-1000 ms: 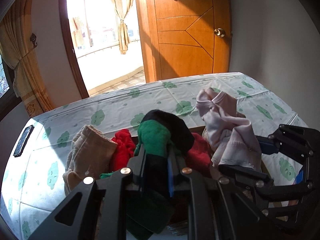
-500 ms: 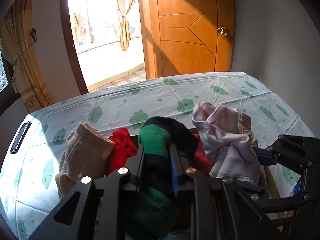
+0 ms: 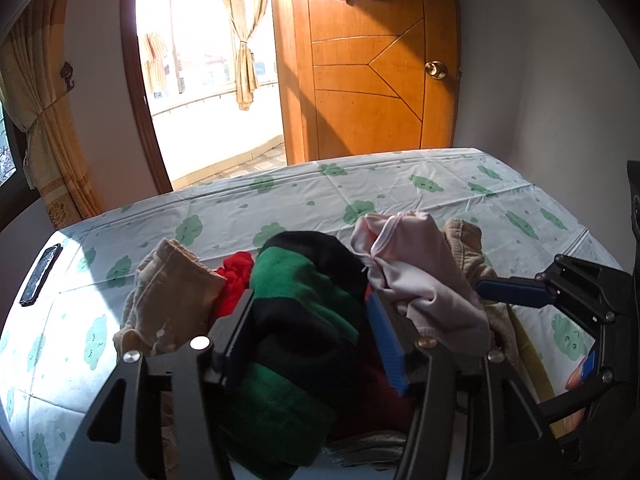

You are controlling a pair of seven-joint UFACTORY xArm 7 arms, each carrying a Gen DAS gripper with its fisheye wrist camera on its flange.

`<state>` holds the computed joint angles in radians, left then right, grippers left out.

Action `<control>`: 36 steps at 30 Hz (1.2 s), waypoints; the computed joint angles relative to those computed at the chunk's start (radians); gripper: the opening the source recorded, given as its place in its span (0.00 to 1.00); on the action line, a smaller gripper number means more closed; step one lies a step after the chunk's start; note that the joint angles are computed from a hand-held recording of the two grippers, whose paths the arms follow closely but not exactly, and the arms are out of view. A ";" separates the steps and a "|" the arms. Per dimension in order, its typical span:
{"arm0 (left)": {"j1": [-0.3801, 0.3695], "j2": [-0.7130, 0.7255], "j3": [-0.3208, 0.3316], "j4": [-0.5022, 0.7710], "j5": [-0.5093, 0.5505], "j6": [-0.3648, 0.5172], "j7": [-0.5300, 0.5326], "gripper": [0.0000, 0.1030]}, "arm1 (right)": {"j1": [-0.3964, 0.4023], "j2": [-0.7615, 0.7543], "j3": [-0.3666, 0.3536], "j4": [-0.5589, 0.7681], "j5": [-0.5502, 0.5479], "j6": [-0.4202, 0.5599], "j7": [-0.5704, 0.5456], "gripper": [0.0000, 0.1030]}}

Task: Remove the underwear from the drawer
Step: 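Open the right tool to drop the pink underwear while the left tool releases the striped sock in the tray, then lower both open tools back into the drawer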

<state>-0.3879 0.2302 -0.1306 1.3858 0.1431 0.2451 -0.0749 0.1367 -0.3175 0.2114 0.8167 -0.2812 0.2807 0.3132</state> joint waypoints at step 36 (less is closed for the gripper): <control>-0.035 -0.331 -0.015 -0.354 -1.269 -0.137 1.051 0.64 | 0.105 -0.294 0.013 -0.289 0.193 -0.166 0.004 0.74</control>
<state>-0.4227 -0.1011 -0.1459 1.0316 -1.1261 0.1079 0.9759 0.2420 -0.6115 0.2241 0.5277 -0.0880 0.1150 0.3167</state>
